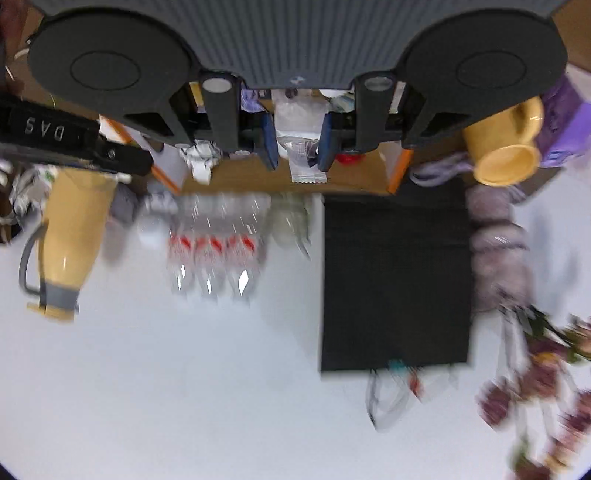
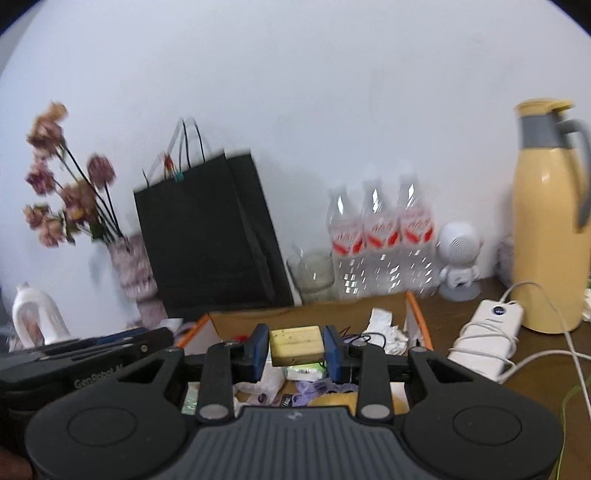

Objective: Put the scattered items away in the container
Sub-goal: 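Carry the yellow block and clear packet over the box and open both tools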

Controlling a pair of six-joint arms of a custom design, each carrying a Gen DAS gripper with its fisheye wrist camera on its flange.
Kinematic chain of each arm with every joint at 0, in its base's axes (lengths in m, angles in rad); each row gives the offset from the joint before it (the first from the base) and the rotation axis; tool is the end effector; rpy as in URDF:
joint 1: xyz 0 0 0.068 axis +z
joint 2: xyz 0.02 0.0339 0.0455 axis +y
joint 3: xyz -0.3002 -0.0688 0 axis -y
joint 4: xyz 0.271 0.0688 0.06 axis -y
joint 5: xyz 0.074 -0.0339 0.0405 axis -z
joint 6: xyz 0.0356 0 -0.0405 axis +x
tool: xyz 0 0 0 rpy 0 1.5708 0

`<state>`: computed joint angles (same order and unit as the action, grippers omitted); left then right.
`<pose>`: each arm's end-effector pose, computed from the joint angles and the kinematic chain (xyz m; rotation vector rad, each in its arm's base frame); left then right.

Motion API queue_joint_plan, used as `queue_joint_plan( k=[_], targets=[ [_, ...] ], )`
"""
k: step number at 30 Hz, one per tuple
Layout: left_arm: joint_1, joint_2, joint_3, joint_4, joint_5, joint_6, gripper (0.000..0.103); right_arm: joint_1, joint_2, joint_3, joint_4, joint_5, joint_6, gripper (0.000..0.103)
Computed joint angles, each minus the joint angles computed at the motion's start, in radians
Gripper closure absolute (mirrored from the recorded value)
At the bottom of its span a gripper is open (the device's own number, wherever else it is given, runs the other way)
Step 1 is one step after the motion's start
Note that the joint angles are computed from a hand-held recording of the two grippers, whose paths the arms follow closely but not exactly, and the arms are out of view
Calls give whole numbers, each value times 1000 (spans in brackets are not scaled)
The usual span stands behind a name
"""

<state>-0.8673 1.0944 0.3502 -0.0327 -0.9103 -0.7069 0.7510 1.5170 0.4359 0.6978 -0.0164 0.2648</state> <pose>0.1448 -0.1272 0.1736 -0.2457 2.0017 0.0959 0.2086 0.1955 0.1613 -0.4964 1.9552 0.6767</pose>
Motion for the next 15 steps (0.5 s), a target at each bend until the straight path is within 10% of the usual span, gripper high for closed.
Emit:
queue_joint_plan(
  k=[4, 15],
  targets=[
    [313, 34, 122, -99, 397, 175, 79, -64, 76, 267, -342, -56, -119, 72],
    [618, 419, 440, -396, 839, 272, 79, -122, 511, 991, -1197, -167, -176, 73]
  ],
)
